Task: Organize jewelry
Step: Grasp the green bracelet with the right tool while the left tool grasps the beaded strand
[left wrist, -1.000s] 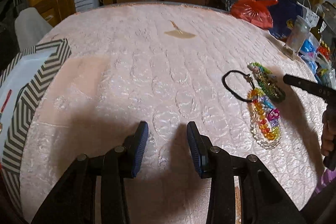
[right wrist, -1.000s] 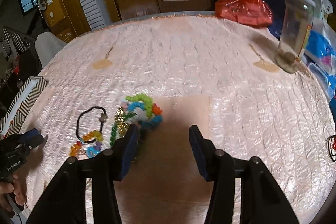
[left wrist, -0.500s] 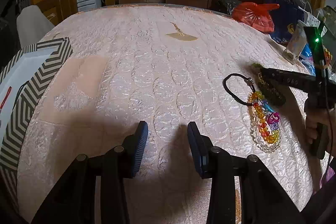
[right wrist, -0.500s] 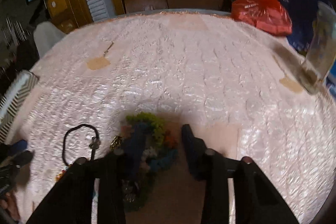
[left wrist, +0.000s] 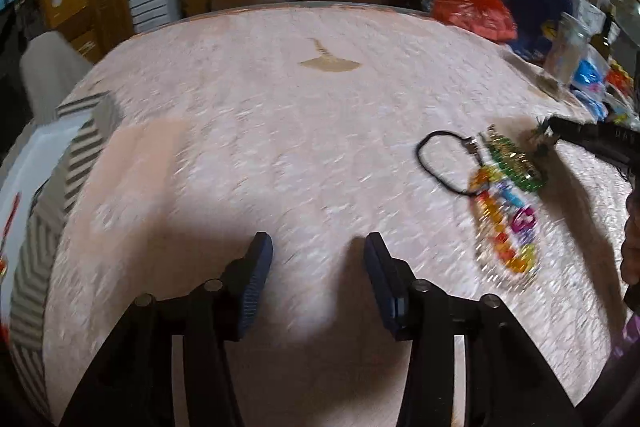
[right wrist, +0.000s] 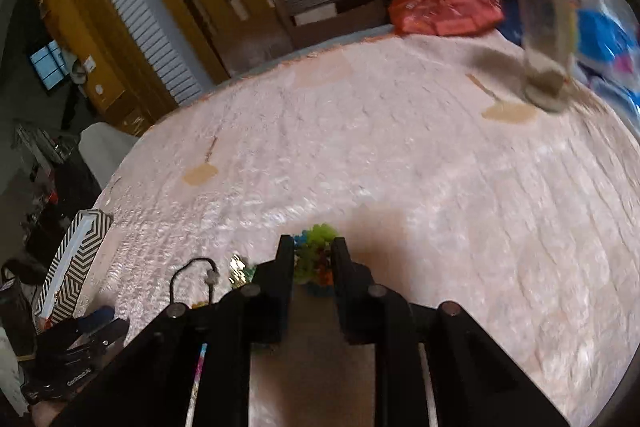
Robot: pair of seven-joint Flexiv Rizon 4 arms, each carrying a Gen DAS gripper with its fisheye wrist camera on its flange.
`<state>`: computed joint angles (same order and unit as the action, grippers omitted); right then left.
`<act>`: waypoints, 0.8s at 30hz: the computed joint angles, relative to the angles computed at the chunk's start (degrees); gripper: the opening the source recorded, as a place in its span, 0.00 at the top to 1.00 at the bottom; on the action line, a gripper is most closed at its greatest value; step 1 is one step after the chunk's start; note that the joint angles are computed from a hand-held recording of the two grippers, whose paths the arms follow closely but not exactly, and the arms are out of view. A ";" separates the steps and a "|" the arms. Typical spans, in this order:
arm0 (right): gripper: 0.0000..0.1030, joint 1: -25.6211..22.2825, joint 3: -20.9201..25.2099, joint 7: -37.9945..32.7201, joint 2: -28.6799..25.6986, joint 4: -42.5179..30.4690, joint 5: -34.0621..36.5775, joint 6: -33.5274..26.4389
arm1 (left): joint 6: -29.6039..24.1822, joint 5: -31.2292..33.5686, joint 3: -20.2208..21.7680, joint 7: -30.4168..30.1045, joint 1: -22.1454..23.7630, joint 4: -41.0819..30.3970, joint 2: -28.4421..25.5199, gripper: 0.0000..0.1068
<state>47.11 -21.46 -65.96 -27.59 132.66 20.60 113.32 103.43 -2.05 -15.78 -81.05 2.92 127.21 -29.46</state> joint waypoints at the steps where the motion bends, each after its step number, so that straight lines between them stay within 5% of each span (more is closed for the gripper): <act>1: 0.82 1.81 -1.83 -0.01 0.02 0.51 0.85 -1.07 | -0.84 0.23 -1.17 0.42 0.94 -0.72 -0.31 0.51; 5: 0.82 5.65 -5.98 2.82 -0.66 2.26 0.48 -4.37 | -5.10 -0.46 -9.23 2.92 6.66 -5.22 -3.22 0.51; 8: 0.81 7.75 -8.22 4.16 -2.11 3.01 -1.02 -4.21 | -6.92 -1.63 -8.31 5.18 4.40 -8.39 -4.20 0.51; 10: 0.81 6.75 -7.14 4.68 -3.24 3.23 -1.28 -1.85 | -8.04 -2.51 -9.05 7.00 4.16 -9.45 -4.52 0.51; 18: 0.81 0.79 -0.49 3.18 -3.08 2.64 0.12 1.68 | -6.01 -0.96 -22.51 12.74 13.63 -2.40 -4.35 0.51; 24: 0.81 4.76 -4.21 2.25 -3.68 2.21 1.83 -0.37 | -7.38 -2.63 -21.43 11.43 10.80 -4.16 -5.98 0.51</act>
<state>51.86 -25.67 -63.70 -31.26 134.87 22.43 112.95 96.05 -4.68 -37.21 -69.61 13.72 123.05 -35.44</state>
